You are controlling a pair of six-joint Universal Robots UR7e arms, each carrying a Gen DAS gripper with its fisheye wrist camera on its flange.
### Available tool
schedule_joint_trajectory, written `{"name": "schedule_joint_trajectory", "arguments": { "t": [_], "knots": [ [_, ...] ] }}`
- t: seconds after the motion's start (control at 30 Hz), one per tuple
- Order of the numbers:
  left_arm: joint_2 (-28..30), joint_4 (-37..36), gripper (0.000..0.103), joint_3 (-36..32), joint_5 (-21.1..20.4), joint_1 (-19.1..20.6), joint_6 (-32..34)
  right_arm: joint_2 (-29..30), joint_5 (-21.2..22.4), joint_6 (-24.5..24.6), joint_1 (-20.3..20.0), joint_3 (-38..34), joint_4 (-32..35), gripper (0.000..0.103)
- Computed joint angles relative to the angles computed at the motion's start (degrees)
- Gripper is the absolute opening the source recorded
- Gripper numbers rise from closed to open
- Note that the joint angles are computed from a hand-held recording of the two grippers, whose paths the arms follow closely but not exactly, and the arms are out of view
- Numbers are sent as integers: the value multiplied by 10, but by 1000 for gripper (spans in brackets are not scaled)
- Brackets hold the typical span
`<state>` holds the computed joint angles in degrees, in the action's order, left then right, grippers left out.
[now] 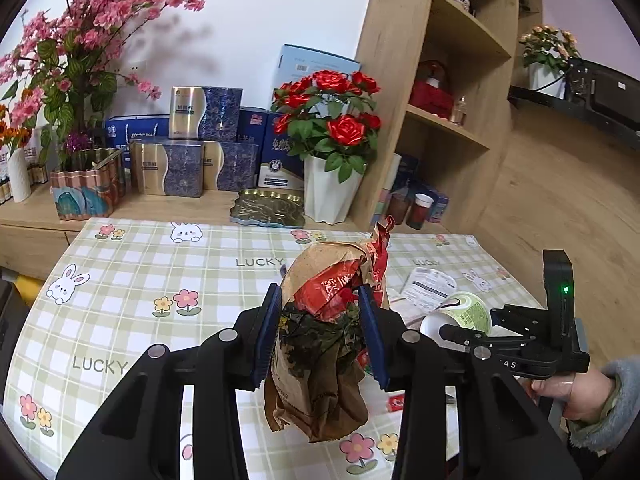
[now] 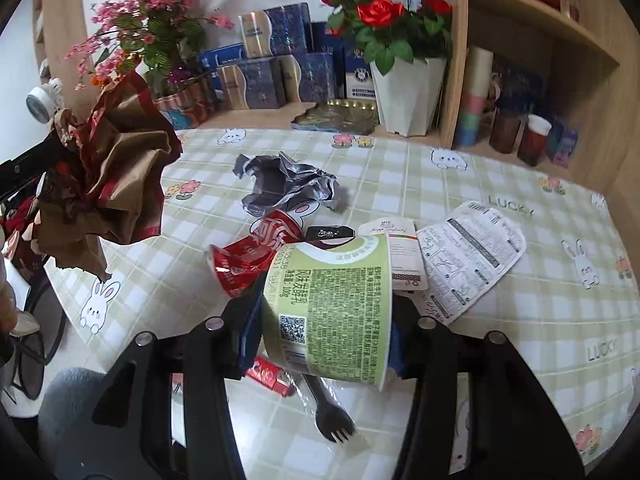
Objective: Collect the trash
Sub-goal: 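Drop the yogurt cup into the bin with the right gripper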
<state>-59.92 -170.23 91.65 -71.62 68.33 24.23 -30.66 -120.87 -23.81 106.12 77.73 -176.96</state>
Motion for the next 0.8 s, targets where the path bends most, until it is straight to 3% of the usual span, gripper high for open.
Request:
{"name": "schedule_joint_trajectory", "arguments": {
  "t": [0.23,0.8],
  "knots": [
    [-38,-10,38,60,14,-22,0,-47,20,23,9,68,-18,51],
    [-151,-34,38,231,48,-63,-51,-141,26,17,36,256,-74,51]
  ]
}}
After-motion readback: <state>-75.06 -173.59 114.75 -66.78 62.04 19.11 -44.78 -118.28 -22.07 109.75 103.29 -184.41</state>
